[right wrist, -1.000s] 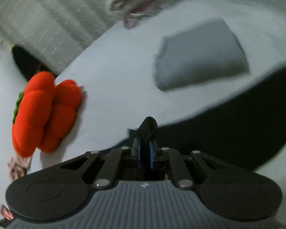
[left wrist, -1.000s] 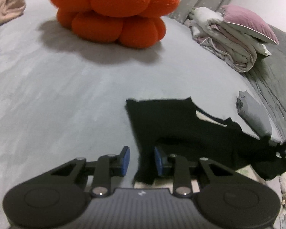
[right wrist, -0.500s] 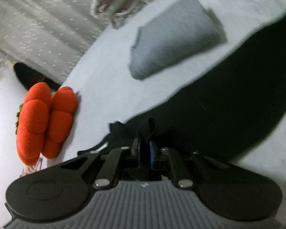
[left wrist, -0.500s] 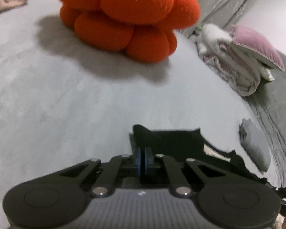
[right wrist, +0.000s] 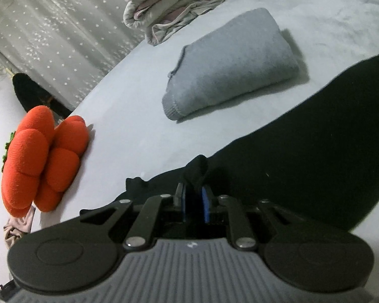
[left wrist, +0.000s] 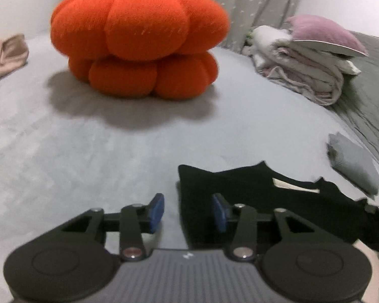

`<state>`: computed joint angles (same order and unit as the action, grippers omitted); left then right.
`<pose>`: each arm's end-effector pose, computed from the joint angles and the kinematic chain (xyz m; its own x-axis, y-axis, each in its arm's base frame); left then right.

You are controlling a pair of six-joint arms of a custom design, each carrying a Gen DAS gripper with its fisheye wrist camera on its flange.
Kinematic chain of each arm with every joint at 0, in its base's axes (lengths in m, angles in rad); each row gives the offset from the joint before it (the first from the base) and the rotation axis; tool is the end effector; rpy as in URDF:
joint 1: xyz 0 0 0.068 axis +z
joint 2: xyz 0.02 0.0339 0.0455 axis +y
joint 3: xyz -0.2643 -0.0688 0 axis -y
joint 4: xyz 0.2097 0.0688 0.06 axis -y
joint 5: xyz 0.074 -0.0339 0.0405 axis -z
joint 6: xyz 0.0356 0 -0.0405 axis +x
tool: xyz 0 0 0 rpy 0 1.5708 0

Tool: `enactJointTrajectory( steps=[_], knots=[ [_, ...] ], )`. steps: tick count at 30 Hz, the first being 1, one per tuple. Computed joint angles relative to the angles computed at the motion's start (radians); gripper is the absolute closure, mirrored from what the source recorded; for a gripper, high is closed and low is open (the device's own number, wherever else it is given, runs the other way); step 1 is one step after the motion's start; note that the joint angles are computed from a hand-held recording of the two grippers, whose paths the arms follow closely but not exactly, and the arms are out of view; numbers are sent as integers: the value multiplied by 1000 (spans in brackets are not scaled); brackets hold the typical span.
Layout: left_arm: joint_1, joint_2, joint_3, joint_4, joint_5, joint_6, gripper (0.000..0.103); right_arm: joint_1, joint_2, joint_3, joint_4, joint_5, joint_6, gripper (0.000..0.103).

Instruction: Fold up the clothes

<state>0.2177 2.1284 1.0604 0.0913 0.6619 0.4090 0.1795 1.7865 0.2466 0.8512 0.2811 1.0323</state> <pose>0.3666 0.0587 0.0983 -0.6765 0.1716 -0.7161 0.4737 0.8460 -0.2447 0.2247 0.0307 0.0952 -0.2870 0.7862 -0.5473 0.5569 0.6018 0.5724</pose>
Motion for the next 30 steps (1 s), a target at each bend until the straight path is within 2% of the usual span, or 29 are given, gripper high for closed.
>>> enactJointTrajectory(
  steps=[2,4,8,11,13,15,20,26,30],
  knots=[
    [13,-16,5,-61,1,35,59,3,-18,-3,-12,4,-10,76],
    [26,-31,-15,-78,-6,66,59,12,-40,-22,-4,31,-2,57],
    [60,-84,-117,-52,7,159,59,19,-91,-38,-33,27,12,56],
    [87,-140,-231,40,41,291,57,25,-157,-38,-117,18,34,56],
    [87,-167,-319,159,49,378,51,21,-206,-24,-211,-2,55,56],
    [81,-176,-375,242,49,437,51,12,-239,-23,-267,-34,80,56],
    [53,-162,-433,341,49,552,52,2,-270,-64,-242,-86,107,56],
    [14,-82,-443,444,-28,611,69,-13,-227,-89,-189,-102,122,56],
    [24,-56,-451,500,-14,589,80,-31,-115,-95,-41,-146,151,58]
  ],
)
